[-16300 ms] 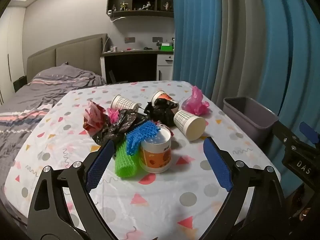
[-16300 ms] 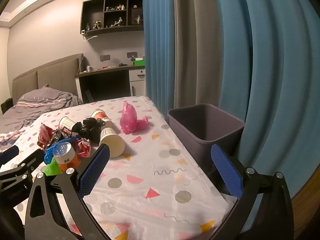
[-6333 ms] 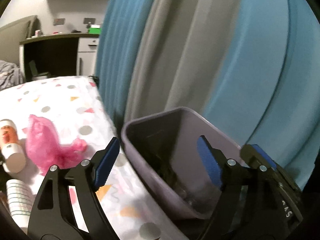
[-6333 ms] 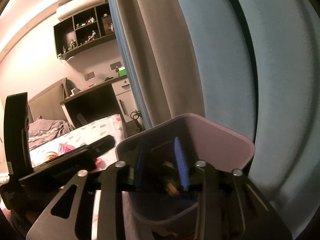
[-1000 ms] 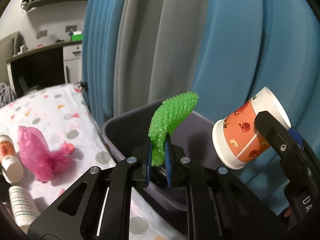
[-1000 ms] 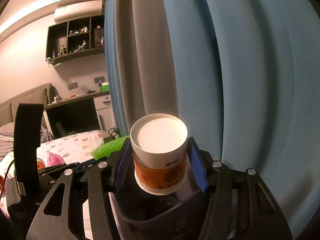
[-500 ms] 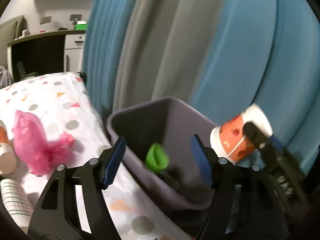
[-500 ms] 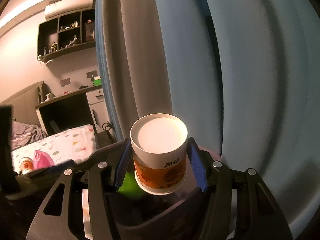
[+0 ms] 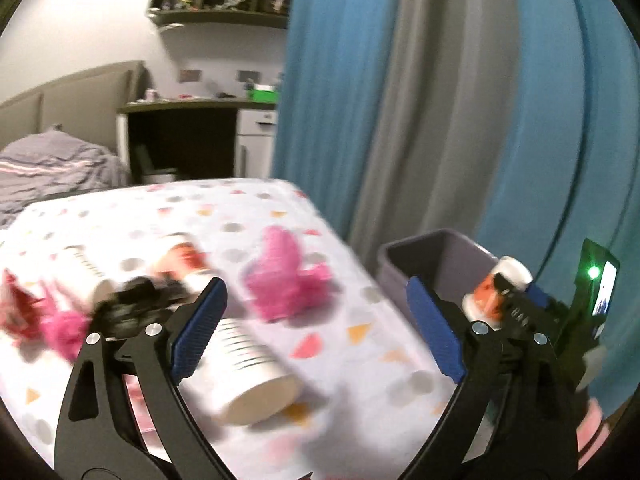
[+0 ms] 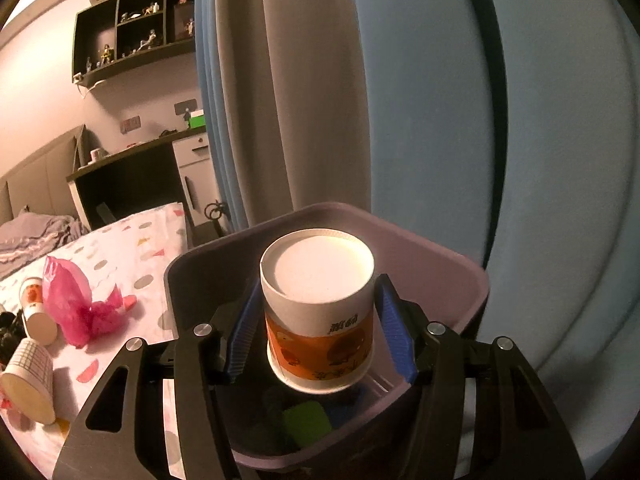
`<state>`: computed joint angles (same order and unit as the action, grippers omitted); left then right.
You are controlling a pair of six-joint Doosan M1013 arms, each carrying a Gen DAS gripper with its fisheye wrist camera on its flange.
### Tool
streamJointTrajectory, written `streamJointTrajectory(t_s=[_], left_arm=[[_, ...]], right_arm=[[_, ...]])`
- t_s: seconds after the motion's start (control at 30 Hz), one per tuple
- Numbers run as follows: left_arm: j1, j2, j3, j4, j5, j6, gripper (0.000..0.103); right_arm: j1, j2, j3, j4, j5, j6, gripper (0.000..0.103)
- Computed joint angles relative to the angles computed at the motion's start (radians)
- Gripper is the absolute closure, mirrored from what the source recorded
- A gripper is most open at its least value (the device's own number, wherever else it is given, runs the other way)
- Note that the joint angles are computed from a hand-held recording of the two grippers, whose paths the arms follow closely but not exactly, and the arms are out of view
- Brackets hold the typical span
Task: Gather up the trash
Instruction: 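Open both tools to drop the green net and orange cup into the bin, then move both tools back toward the remaining trash on the bed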
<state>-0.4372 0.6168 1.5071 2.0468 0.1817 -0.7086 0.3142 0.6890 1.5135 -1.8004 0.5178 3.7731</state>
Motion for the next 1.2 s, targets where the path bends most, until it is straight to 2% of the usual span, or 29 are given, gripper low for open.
streamJointTrajectory(t_s=[0.07,0.17,0.23,0.27,0.37,0.5,0.67,0.73,0.9,1.03,1.13,1.2], left_arm=[[0.008,-0.019,0.036,-0.02,0.04,0.031,0.013],[0.026,-0.042,0.077,-0.014,0.075,-0.006,0.013],[0.042,-0.054,0.101,-0.01,0.085,-0.047,0.013],[0.047,-0.057,0.104,-0.044,0.087,-0.026,0.013],[0.062,-0.068,0.125,-0.108,0.102,0.003,0.013],[0.08,-0.084,0.16,-0.157,0.154,0.014,0.013],[0.111,-0.109,0.205,-0.179,0.176,-0.015,0.013],[0.122,-0.122,0.228,-0.177,0.189,-0.038,0.013],[0.15,-0.158,0.287,-0.147,0.224,-0.09,0.011],[0.168,-0.182,0.324,-0.159,0.258,-0.082,0.011],[0.186,-0.197,0.346,-0.149,0.261,-0.109,0.011],[0.198,-0.203,0.358,-0.128,0.263,-0.134,0.01]], right_arm=[[-0.001,-0.002,-0.002,0.031,-0.004,-0.039,0.039],[0.003,-0.012,0.009,0.026,0.006,-0.025,0.038],[0.008,-0.026,0.027,-0.019,0.009,0.034,0.037],[0.015,-0.035,0.037,-0.044,0.016,0.061,0.037],[0.037,-0.065,0.075,-0.151,0.025,0.157,0.034],[0.081,-0.101,0.124,-0.341,0.026,0.289,0.022],[0.134,-0.119,0.141,-0.562,-0.062,0.431,0.02],[0.158,-0.114,0.135,-0.607,-0.083,0.445,0.02],[0.205,-0.076,0.074,-0.594,-0.216,0.397,0.02],[0.233,-0.047,0.026,-0.501,-0.263,0.276,0.02],[0.25,-0.024,-0.014,-0.324,-0.299,0.096,0.02],[0.253,-0.008,-0.045,-0.132,-0.33,-0.096,0.02]])
